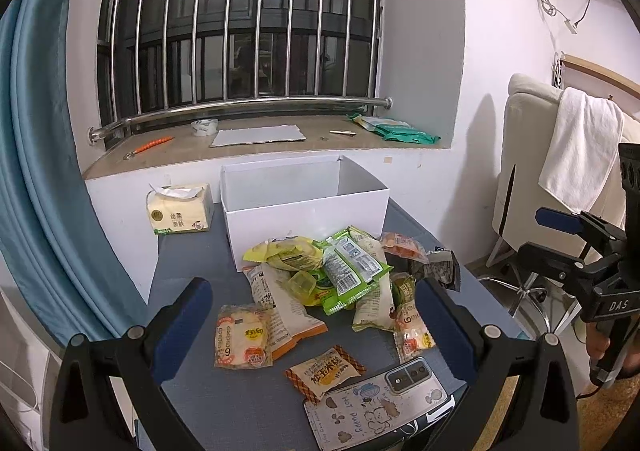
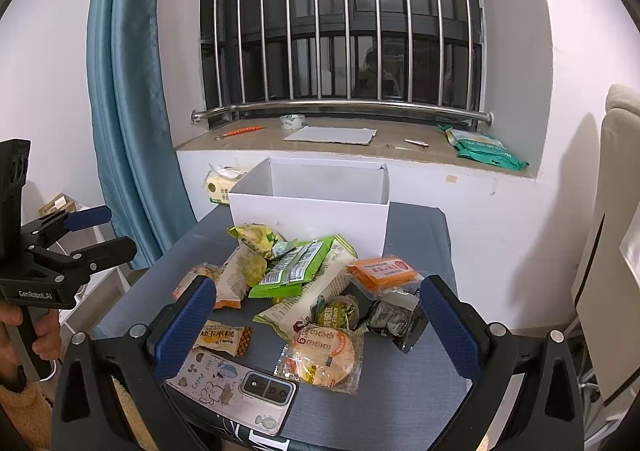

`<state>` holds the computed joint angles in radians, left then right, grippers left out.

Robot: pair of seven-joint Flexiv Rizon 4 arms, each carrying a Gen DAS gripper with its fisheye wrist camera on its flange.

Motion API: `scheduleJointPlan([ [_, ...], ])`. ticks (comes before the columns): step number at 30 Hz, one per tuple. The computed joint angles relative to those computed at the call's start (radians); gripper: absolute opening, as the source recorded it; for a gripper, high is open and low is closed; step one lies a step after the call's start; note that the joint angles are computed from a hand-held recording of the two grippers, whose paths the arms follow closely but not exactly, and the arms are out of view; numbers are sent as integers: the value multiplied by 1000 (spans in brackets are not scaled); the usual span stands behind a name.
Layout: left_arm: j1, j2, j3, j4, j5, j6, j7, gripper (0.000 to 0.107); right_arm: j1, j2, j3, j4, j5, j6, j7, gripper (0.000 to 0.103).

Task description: Organize snacks

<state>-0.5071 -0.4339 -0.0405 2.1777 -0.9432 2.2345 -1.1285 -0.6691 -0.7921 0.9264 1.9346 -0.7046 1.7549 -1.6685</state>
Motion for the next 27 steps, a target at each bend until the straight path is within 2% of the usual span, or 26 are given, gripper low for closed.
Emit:
scheduleJointPlan([
  [27, 2, -2, 6, 9, 19, 0, -30, 103, 13, 7, 4, -6, 71, -25, -51, 103],
])
